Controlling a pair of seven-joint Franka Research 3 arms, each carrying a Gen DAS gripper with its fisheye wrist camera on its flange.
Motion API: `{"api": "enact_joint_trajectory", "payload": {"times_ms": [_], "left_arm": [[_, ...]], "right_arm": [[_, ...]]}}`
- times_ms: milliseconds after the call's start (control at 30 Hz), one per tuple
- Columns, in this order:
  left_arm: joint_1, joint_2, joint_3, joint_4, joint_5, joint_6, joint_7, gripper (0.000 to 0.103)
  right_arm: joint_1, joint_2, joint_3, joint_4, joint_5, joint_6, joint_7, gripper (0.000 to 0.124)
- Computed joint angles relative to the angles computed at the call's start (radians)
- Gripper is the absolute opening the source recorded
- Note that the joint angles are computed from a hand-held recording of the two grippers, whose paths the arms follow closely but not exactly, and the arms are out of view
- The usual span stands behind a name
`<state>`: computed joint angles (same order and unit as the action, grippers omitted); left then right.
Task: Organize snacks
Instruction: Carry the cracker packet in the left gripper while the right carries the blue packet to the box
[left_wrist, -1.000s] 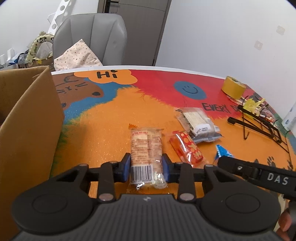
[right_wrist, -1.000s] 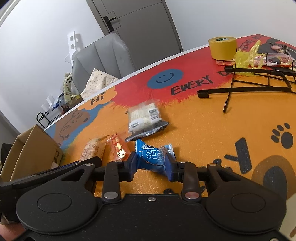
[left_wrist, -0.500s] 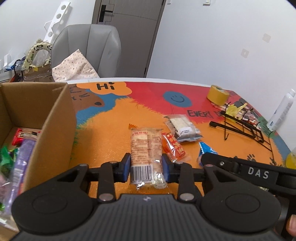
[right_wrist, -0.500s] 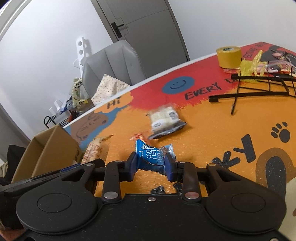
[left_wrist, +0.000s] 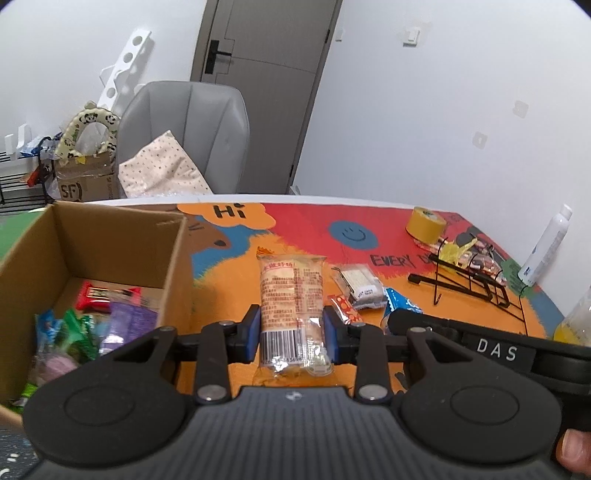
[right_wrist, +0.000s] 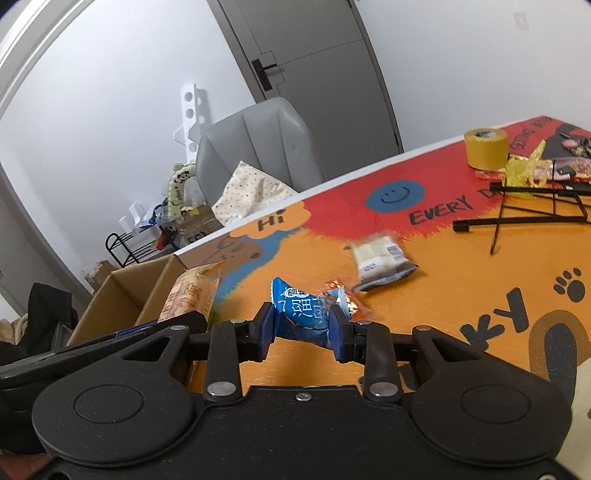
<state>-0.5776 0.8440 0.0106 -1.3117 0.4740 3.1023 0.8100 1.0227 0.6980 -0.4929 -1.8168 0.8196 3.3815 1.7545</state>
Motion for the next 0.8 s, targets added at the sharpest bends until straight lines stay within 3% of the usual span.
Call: {"api": "enact_joint_trajectory", "payload": {"times_ms": [333,800], "left_arm": [[-0.047,-0.107,0.117,-0.162,0.008,0.102,-0.072,0.033],[-0.134,-0.201,0.294,-0.33,-0.099,0.193,-0.06,0.033]], "right_arm": [[0.104,0.039,-0.103,0.049,-0.019,-0.041,0.04,0.03],[0.125,0.105,-0.154,0.172,-0.211,-0.112,0.201,0.03]]}}
